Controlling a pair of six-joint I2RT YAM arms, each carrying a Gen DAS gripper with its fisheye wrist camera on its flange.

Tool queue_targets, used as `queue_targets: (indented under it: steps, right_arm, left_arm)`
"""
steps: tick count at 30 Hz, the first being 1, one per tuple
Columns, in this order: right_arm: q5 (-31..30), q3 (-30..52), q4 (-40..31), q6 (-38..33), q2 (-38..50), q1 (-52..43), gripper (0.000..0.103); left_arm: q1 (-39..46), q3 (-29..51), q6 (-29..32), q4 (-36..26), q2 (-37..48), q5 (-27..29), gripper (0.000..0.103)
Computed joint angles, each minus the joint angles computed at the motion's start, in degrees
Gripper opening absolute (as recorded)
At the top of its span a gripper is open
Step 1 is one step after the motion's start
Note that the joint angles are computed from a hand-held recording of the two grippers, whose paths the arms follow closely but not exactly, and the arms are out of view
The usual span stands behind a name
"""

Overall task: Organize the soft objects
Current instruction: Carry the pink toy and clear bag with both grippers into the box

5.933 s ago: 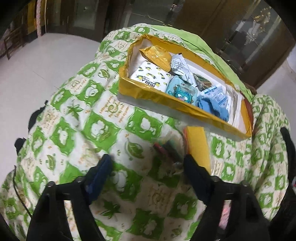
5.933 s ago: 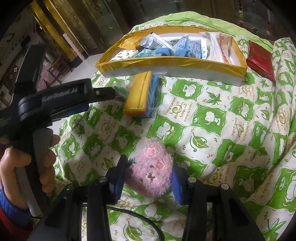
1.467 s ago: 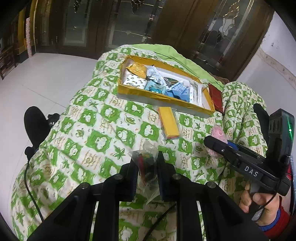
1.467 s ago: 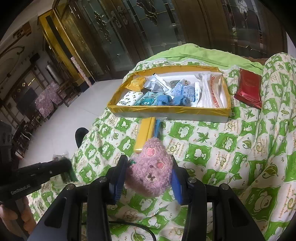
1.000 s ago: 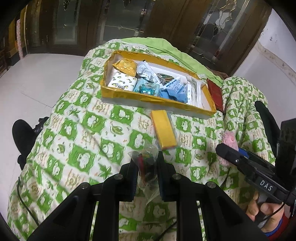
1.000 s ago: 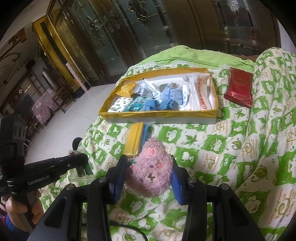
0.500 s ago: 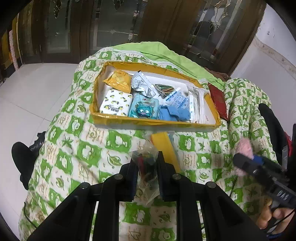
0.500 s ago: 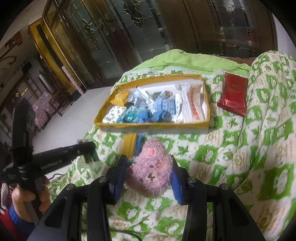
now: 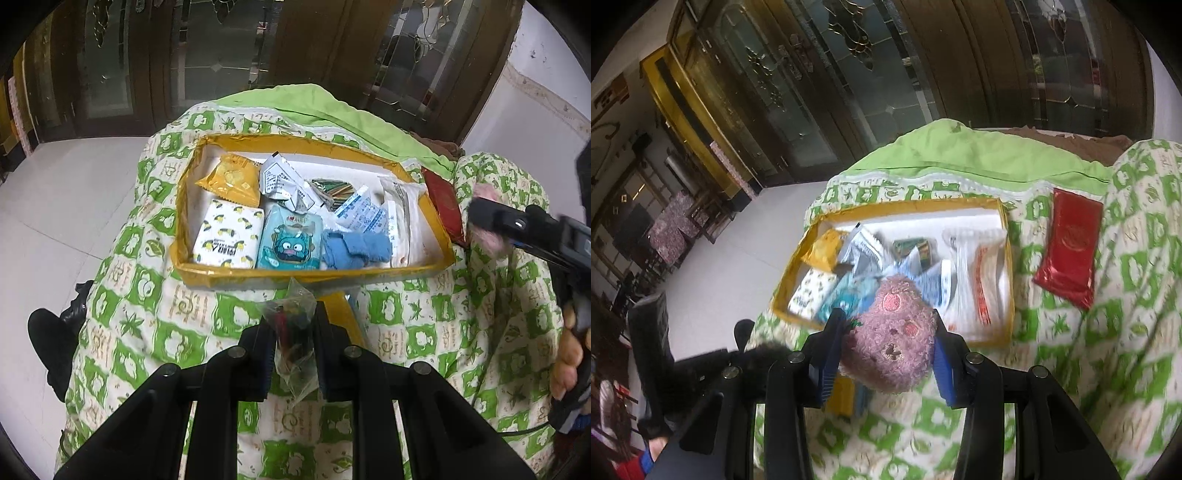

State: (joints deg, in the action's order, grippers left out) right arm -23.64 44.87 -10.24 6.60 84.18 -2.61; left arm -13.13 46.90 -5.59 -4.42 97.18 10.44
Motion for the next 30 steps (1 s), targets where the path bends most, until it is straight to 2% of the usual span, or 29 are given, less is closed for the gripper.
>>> queue_targets:
  steps: [5,10,24,30]
  right_arm:
    - [-5.5,7.1,-1.4,2.3,10.6,-3.0,0.047]
    - [-8.7,9.7,-0.4,4.6,17.4,-5.3,0.047]
    - [-3.5,11.3,2.9,5.1,21.6,-3.0,0.047]
    - [-5.2,12.6,2.5,6.6,24.6,-4.4,0.047]
  left_arm:
    - [0.6,4.1,0.3,-1.3,2.5,1.1,0.018]
    - [0.1,11.1,0.9,-3.8,6.6,1.2,0.018]
    - [-5.3,37.5,1.5,-13.1,25.6,-0.7,0.018]
    - [-7.2,48.3,1.0,-16.8,33.0,-1.1,0.018]
